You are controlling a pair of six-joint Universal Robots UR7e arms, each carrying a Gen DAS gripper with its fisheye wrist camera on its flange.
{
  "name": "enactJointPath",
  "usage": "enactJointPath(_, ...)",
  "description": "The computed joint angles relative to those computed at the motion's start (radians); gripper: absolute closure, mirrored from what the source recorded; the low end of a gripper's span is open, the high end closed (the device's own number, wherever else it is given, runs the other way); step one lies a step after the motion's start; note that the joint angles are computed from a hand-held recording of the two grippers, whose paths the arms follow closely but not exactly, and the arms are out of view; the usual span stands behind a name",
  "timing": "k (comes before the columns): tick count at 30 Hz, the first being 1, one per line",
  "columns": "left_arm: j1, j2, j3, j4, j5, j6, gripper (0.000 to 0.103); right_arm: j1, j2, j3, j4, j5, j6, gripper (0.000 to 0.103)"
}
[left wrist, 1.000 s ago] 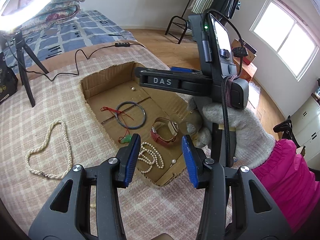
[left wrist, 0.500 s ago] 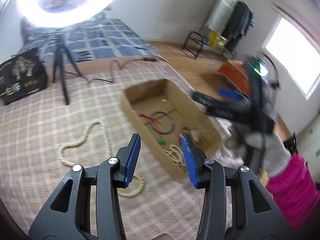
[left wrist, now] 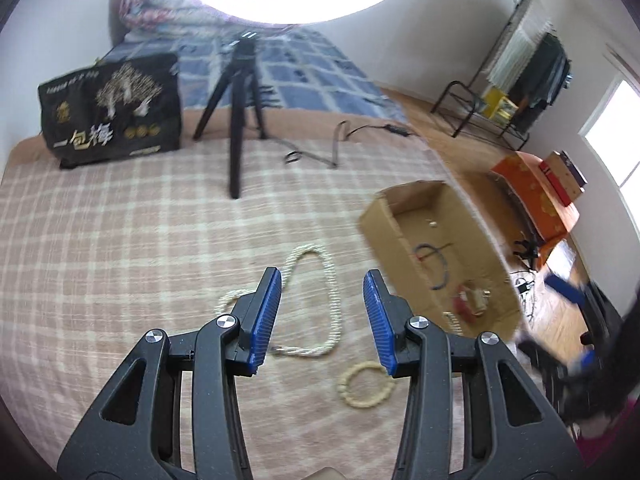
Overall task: Organize jewelry
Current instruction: 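Move the left tool to the twisted pearl necklace while the right tool approaches the yellow bead bracelet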
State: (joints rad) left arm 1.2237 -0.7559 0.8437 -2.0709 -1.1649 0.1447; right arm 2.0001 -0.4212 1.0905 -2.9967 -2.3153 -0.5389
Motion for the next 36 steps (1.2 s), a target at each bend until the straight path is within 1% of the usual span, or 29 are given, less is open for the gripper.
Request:
enactJointPath(2,0.008,0.009,-0.013,0.006,0.011,-0.004,0.060,0.009,-0.003,0.017,0.067,0.030,0.023,0.021)
enactJointPath(5,0.019,0.024,-0.036,0.029,0.027,0.005,0.060,0.020,0.006,0.024,0.130,0.049,0.051,0.026)
enactJointPath(8,0.025,0.035,-0.052,0.049,0.044,0.016,0.060,0.024,0.013,0.030,0.179,0.070,0.070,0.031)
enactJointPath(10,0.032,0.045,-0.069,0.066,0.051,0.018,0.060,0.024,0.011,0.048,0.202,0.081,0.077,0.032)
enactJointPath(14,0.050,0.069,-0.108,0.107,0.062,-0.011,0.060,0.016,0.018,0.052,0.290,0.111,0.082,0.045)
enactJointPath(17,0.059,0.084,-0.130,0.133,0.072,-0.029,0.060,0.012,0.025,0.047,0.332,0.129,0.091,0.045)
enactJointPath(24,0.077,0.123,-0.185,0.192,0.072,-0.053,0.060,-0.010,0.070,-0.032,0.471,0.182,0.112,0.057)
enactJointPath(25,0.079,0.129,-0.195,0.199,0.071,-0.055,0.060,-0.014,0.081,-0.049,0.492,0.186,0.114,0.057)
enactJointPath(27,0.083,0.141,-0.212,0.216,0.069,-0.061,0.060,-0.018,0.098,-0.074,0.517,0.183,0.108,0.059)
enactJointPath(29,0.086,0.152,-0.226,0.227,0.078,-0.058,0.060,-0.021,0.115,-0.101,0.547,0.177,0.102,0.064)
enactJointPath(36,0.097,0.188,-0.274,0.265,0.088,-0.063,0.060,-0.027,0.152,-0.161,0.601,0.163,0.079,0.064)
